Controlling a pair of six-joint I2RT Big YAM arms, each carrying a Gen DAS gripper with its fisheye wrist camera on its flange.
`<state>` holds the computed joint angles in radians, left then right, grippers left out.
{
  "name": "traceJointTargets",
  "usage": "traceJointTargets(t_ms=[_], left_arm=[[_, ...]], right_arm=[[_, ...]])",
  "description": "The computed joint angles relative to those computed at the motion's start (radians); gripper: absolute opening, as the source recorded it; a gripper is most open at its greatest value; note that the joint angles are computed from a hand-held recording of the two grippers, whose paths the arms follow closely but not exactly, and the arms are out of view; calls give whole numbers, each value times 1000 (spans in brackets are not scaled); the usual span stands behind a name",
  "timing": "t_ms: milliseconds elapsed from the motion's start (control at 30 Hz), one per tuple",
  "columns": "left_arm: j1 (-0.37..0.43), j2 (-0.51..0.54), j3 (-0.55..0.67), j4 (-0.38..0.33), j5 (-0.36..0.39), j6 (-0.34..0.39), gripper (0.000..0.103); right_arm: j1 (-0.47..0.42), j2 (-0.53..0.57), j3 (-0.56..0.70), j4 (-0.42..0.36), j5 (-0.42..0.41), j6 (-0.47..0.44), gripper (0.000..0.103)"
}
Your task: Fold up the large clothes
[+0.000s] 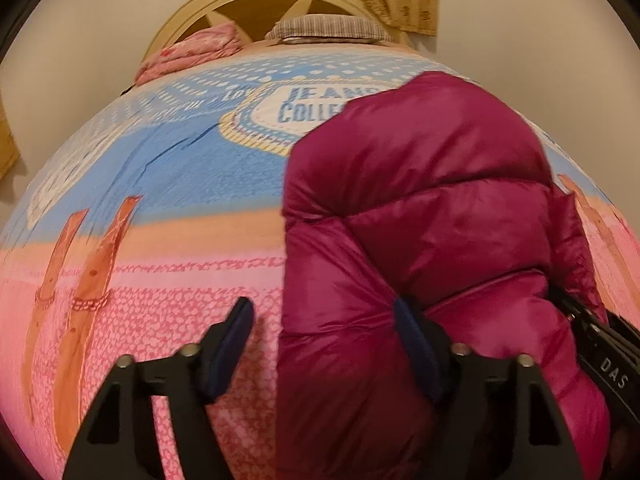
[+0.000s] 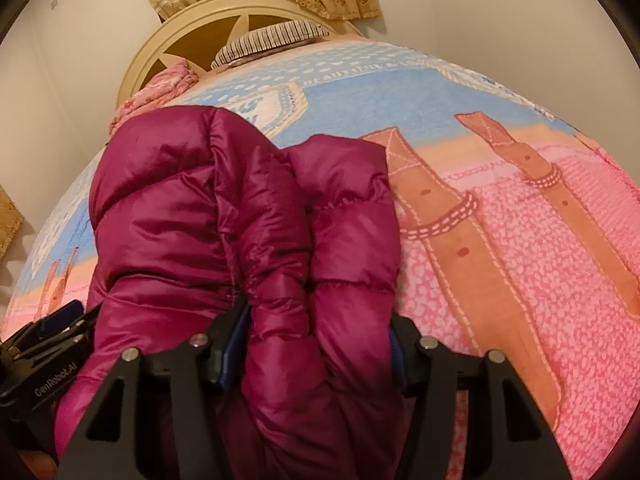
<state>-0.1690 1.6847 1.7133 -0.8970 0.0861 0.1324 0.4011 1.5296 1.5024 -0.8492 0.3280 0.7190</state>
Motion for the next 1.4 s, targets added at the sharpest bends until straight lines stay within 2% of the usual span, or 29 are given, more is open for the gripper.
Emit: traceJointTargets(t_ms=[100, 267, 367, 433, 500, 1000, 1400], left_arm=[[-16, -11, -12, 14, -10, 39, 47], [-32, -29, -33, 34, -34, 72, 34], [-34, -44, -50, 52, -49, 86, 25], [-32, -54, -54, 55, -52, 95, 19], [-26, -65, -57, 55, -45, 100, 15], [-1, -171, -138, 114, -22, 128, 10], [62, -239, -138, 110, 28, 102, 9]], right_arm=[[-1, -5, -8, 17, -12, -12, 49], [-4, -15, -26, 48, -37, -19, 42], [-2, -22, -34, 68, -45, -29, 34], [6, -27, -37, 80, -34, -46, 26], [16, -34, -40, 88, -16, -68, 23], [37, -67, -58, 113, -14, -81, 20], [72, -77, -26, 135, -2, -120, 18]])
